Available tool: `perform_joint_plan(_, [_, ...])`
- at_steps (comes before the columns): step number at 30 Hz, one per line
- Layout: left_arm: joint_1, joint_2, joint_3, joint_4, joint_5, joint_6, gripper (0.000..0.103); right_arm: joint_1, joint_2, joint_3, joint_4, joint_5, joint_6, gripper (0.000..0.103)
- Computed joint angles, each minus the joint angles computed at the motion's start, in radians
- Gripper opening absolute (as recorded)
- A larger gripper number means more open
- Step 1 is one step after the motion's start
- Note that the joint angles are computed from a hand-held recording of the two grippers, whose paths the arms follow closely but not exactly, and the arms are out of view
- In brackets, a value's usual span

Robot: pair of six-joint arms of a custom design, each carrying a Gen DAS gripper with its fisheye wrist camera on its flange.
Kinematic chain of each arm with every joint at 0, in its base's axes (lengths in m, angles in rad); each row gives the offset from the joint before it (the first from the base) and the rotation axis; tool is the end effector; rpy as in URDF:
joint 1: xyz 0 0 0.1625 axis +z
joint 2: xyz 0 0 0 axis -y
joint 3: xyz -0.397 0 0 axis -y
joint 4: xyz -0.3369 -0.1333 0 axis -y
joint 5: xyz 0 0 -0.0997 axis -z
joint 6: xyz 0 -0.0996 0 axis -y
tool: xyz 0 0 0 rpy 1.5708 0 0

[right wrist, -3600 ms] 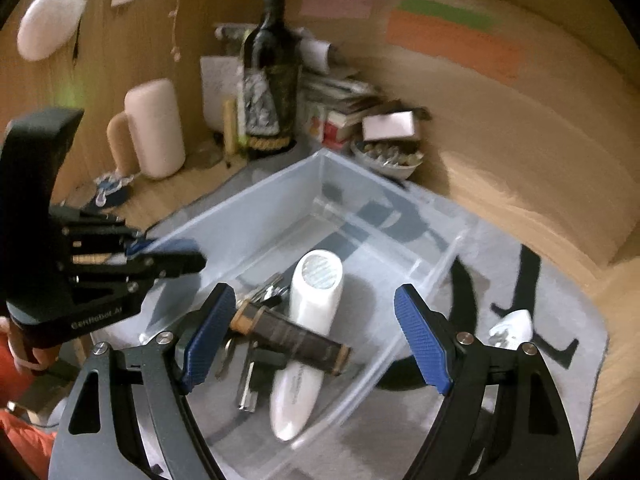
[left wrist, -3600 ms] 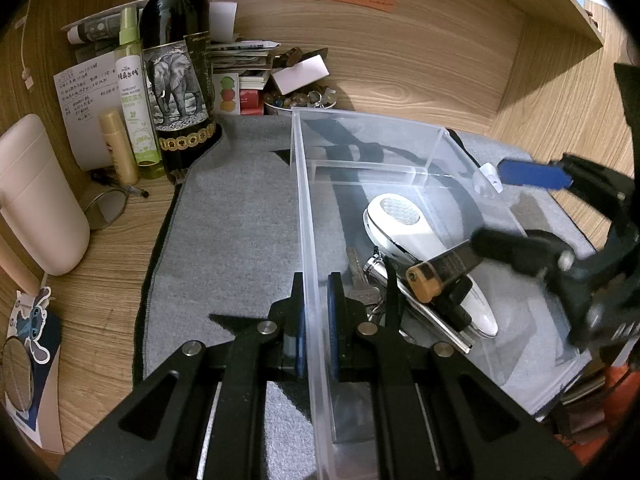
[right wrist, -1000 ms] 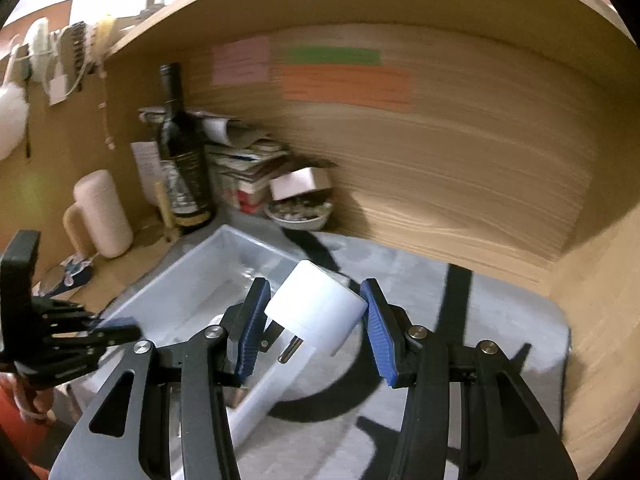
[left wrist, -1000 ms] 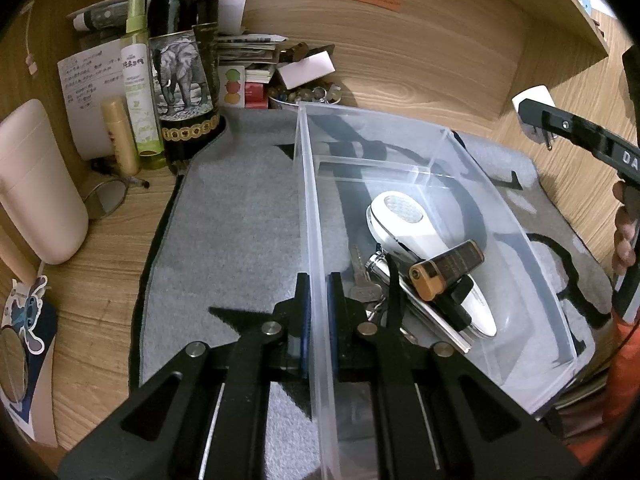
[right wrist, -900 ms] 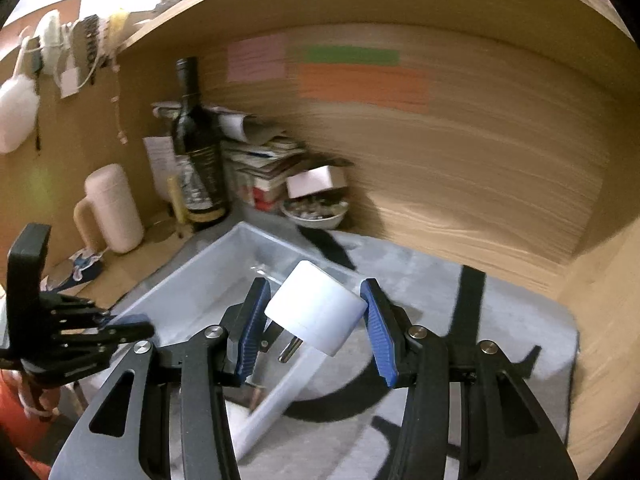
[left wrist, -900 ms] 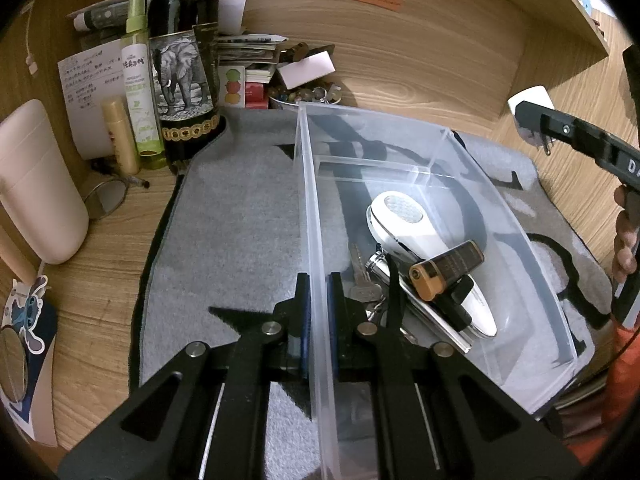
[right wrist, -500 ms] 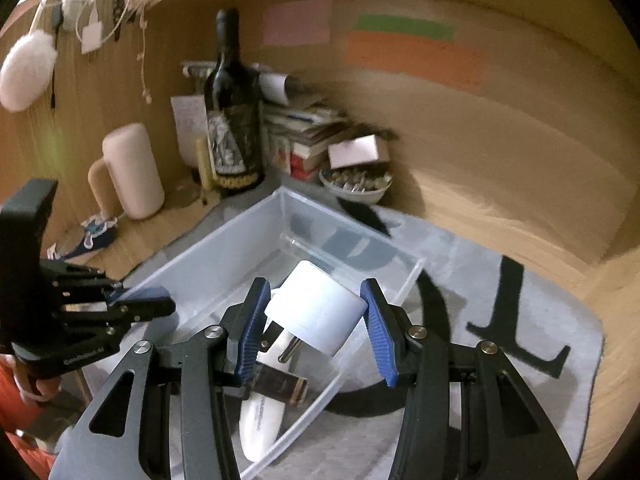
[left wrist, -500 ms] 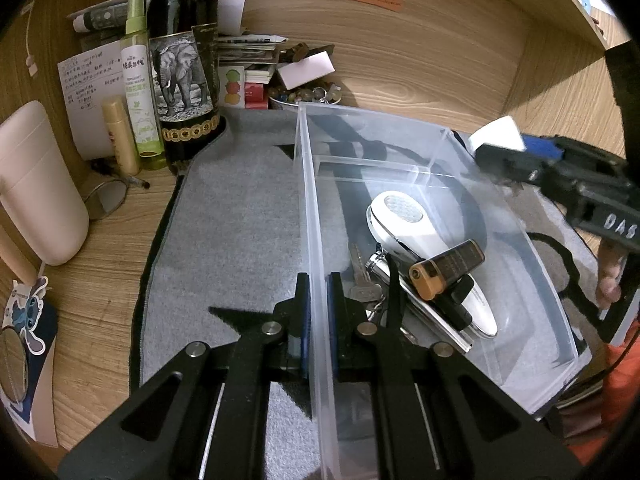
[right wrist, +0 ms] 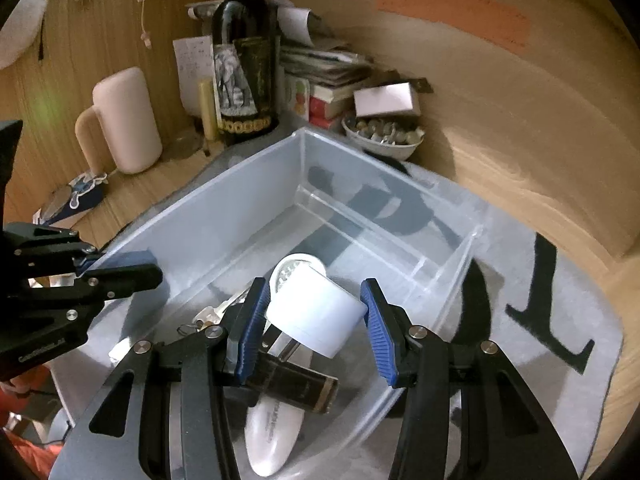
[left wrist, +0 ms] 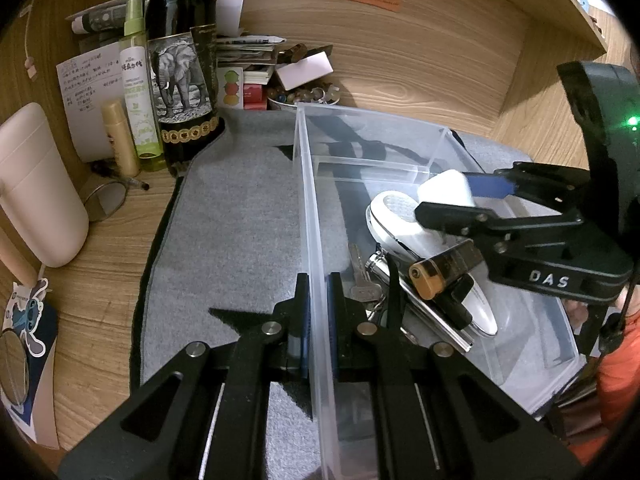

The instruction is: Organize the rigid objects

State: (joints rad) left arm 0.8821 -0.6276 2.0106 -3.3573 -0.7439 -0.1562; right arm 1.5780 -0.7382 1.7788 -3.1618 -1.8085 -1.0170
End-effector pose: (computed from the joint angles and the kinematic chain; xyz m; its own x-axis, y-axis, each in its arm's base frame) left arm -0.1598 -0.5192 0.0418 -0.7888 0.0943 -0.6074 0.4675 0.7337 -0.4931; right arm 0.1142 -0.5988 0.1087 -0.5064 -0.6638 0.5504 -0.8306 0.5470 -0.1044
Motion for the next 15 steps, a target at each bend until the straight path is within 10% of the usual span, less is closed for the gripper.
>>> perform_joint_plan(15, [-0.001,0.003,-0.005,0.008,0.005,0.002,0.007,0.008,-0.011,0.026,-0.024,-0.005,-0.009,0.067])
